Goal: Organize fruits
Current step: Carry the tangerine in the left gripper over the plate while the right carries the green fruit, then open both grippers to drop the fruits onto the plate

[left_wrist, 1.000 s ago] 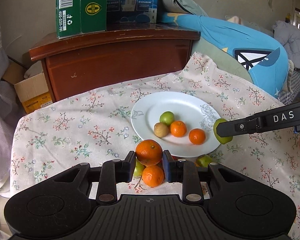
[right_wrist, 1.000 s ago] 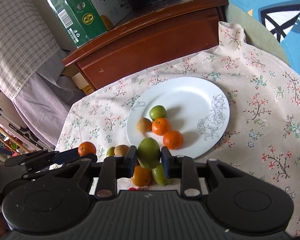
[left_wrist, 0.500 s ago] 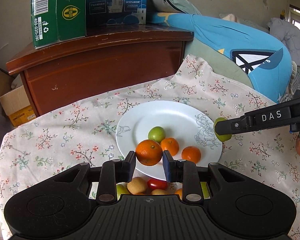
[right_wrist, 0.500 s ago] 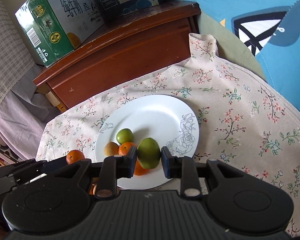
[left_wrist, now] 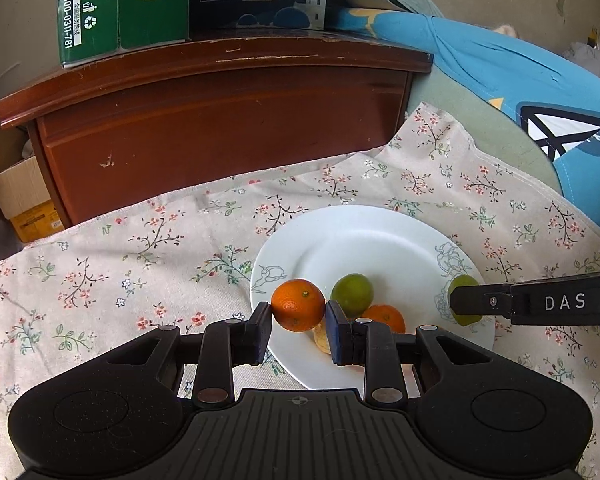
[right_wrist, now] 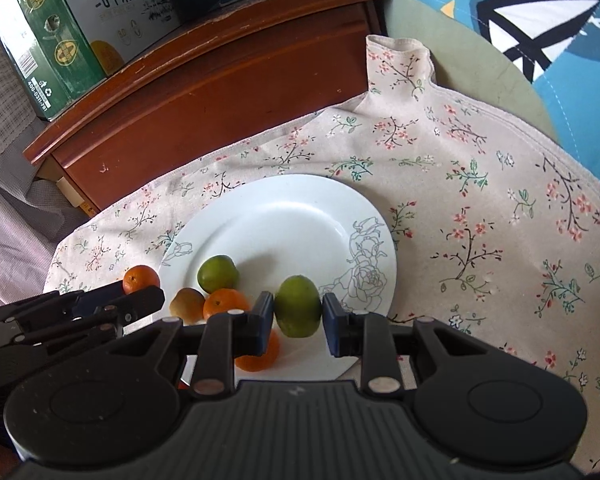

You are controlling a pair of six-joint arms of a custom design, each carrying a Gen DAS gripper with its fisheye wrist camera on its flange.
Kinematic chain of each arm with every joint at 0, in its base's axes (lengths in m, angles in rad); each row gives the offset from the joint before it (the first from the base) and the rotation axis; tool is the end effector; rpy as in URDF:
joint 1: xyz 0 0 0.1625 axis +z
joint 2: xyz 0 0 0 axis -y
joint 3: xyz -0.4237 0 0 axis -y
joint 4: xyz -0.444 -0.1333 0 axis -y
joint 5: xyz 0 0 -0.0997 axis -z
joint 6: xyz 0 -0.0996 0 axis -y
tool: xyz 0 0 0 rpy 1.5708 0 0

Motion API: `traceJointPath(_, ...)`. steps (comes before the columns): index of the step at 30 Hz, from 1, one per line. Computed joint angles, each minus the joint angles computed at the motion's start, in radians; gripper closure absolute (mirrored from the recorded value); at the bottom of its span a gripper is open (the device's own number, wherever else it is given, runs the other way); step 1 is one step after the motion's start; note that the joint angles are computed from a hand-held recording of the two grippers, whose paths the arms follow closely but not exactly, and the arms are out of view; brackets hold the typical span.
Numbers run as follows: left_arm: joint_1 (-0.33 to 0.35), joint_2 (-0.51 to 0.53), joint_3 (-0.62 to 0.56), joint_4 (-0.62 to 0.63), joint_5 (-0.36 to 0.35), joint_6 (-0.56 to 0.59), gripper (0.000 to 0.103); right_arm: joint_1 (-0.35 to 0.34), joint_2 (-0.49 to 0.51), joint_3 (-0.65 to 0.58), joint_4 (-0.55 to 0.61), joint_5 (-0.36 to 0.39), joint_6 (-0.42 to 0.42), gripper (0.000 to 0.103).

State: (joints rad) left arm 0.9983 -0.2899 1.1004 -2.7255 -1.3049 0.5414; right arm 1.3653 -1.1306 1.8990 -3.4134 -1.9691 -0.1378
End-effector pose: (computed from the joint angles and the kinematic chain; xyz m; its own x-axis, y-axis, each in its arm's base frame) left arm -0.3201 -0.7910 -0.0949 -0.4734 0.7918 -0.3859 0.8797 0.4471 -0.1617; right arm -0.0355 -0.6341 0.2812 -0.8382 0.4529 0.3038 -0.0181 0.5337 -0.8455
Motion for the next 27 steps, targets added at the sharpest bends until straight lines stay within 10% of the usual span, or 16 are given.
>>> traceJointPath(7, -0.004, 0.007, -0.019, -0.012, -0.009, -0.023, 0.071, 0.004, 0.01, -0.009, -0.036, 0.004, -0.016, 0.066)
traceJointPath(10, -0.013, -0.006, -0.006, -0.033, 0.008, -0.06, 0.033, 0.008, 0.005, -0.003, -0.055, 0.011, -0.024, 0.06)
traceJointPath(15, -0.023, -0.049, 0.033, -0.043, 0.005, -0.08, 0.019, 0.014, -0.013, 0.018, -0.074, 0.019, -0.03, 0.048)
traceJointPath(27, -0.034, -0.166, 0.173, -0.057, 0.078, -0.048, 0.017, 0.035, -0.079, 0.113, -0.077, 0.01, -0.002, 0.043)
